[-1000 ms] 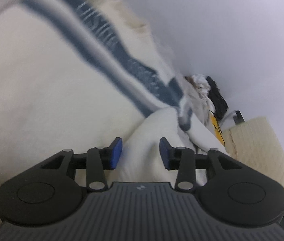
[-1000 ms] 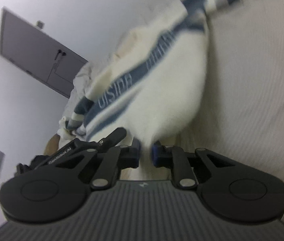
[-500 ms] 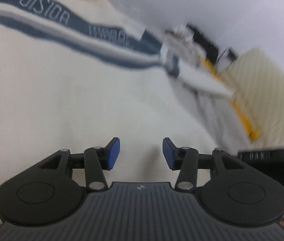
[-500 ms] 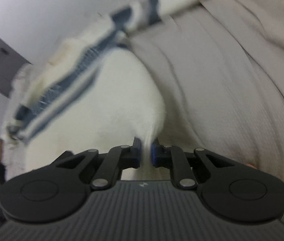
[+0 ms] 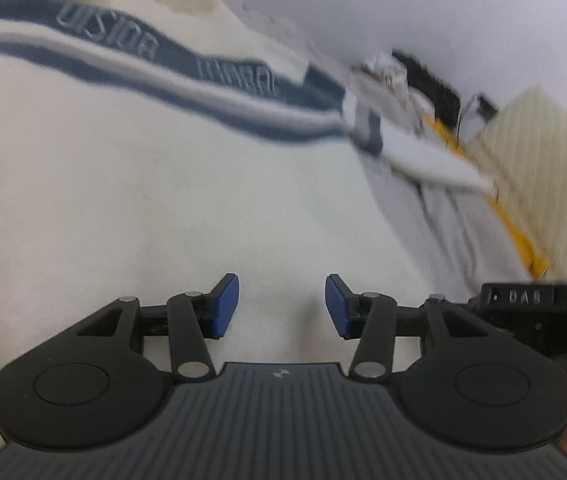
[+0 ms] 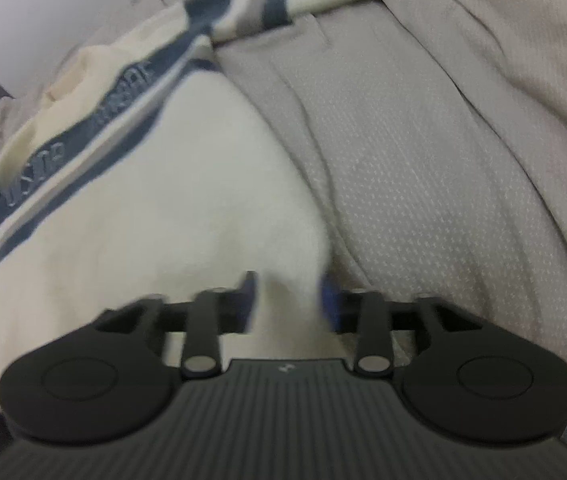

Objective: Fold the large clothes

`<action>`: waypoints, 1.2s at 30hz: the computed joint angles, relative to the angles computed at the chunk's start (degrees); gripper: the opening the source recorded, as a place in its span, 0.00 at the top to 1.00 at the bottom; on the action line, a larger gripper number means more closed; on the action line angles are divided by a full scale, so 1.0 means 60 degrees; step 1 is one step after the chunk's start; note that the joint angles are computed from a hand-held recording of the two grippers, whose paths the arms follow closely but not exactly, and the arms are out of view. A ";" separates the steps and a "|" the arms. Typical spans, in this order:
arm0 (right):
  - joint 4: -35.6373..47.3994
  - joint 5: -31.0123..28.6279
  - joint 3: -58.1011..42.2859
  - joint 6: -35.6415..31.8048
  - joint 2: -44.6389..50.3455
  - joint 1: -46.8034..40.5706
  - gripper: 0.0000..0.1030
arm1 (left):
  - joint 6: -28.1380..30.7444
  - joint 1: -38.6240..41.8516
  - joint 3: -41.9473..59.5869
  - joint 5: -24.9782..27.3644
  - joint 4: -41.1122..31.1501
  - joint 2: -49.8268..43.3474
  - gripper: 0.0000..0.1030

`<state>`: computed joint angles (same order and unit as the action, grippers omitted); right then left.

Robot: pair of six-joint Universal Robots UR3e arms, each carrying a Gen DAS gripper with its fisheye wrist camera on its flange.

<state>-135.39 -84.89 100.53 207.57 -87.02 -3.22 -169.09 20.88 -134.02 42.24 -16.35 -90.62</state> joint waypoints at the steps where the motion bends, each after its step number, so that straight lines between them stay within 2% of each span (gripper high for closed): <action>1: -0.0333 -0.0025 0.0129 -0.0011 -0.0082 0.0043 0.34 | -0.0065 0.0186 0.0021 -0.0165 -0.0127 0.0214 0.46; 5: -0.1625 -0.0474 0.0353 -0.0423 -0.0221 0.0460 0.33 | -0.0394 0.1221 0.0082 -0.0620 -0.0016 0.1026 0.42; 9: -0.2657 -0.0654 -0.0349 -0.0770 0.0637 0.1138 0.33 | -0.0794 0.1849 0.0843 -0.0299 0.0372 0.0879 0.42; 14: -0.3113 -0.0194 -0.2587 -0.0992 0.2910 0.2194 0.33 | -0.1069 0.2457 0.1062 0.0473 0.1280 0.0584 0.42; 18: -0.2953 0.0114 -0.4755 -0.0936 0.4709 0.2810 0.33 | -0.1651 0.2889 0.1324 0.0524 0.1531 -0.0097 0.42; 20: -0.3293 0.0223 -0.5579 -0.1210 0.5490 0.3041 0.33 | -0.2181 0.2803 0.1599 0.1005 0.2023 -0.0663 0.42; 22: -0.4093 0.0245 -0.5852 -0.1801 0.6022 0.3165 0.33 | -0.2733 0.2495 0.2302 0.1879 0.2429 -0.1503 0.42; 26: -0.5295 0.0544 -0.5566 -0.2657 0.6457 0.2947 0.33 | -0.3780 0.2000 0.4533 0.3531 0.1955 -0.3377 0.42; 30: -0.4848 0.0551 -0.6289 -0.2622 0.7045 0.2782 0.33 | -0.3978 0.1485 0.7255 0.5500 0.1091 -0.5238 0.42; 32: -0.4651 0.0680 -0.6537 -0.2392 0.7239 0.2704 0.33 | -0.3942 0.1343 0.8520 0.6300 0.1162 -0.6216 0.42; 34: -0.4652 0.0823 -0.6809 -0.2222 0.7504 0.2685 0.33 | -0.4015 0.1411 0.9811 0.6658 0.1085 -0.7171 0.42; 36: -0.4685 0.0862 -0.7022 -0.2284 0.7751 0.2739 0.33 | -0.4458 0.1718 1.1178 0.6254 0.0671 -0.8030 0.42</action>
<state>-163.50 -79.71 58.39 193.87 -40.51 13.22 -195.84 31.19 -66.95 79.76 -12.32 -138.80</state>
